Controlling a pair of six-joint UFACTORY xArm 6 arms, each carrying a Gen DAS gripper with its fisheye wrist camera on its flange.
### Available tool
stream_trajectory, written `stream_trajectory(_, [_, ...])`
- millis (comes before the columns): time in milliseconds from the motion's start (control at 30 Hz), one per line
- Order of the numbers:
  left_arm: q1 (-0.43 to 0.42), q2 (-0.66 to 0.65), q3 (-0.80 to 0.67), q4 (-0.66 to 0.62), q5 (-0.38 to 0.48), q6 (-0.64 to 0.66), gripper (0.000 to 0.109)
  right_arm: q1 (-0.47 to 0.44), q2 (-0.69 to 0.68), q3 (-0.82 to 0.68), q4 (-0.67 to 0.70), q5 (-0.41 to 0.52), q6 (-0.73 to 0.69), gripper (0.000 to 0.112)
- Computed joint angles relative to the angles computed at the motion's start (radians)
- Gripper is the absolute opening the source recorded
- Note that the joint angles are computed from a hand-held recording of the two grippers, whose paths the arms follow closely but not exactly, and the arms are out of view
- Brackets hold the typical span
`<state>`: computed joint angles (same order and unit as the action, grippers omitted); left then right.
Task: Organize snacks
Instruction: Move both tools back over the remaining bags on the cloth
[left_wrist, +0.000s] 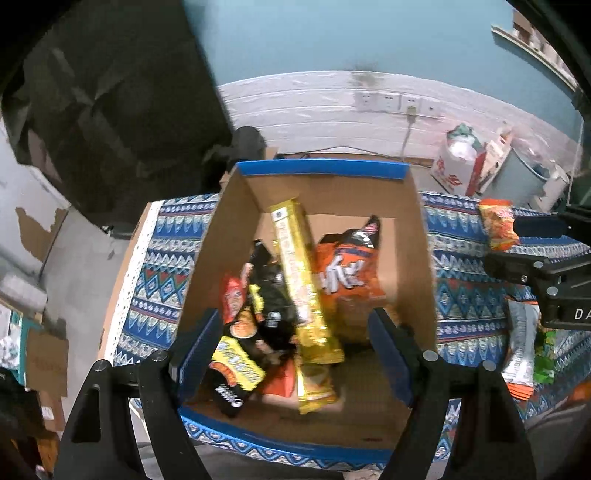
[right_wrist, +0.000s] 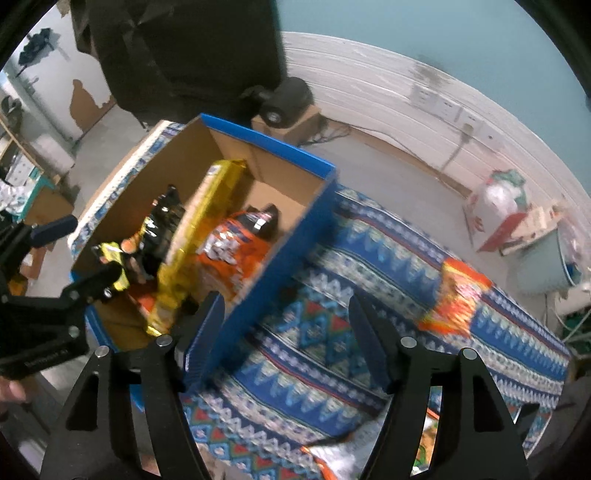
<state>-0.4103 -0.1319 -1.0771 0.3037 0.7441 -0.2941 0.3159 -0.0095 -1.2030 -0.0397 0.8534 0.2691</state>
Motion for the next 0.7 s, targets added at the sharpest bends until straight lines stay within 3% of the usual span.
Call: stream_trajectory(700, [-0.226, 0.089, -0.095, -0.05, 0.061, 0.044, 0.082, -0.162, -0.385, 0.36, -0.021, 0.043, 0.016, 0.075])
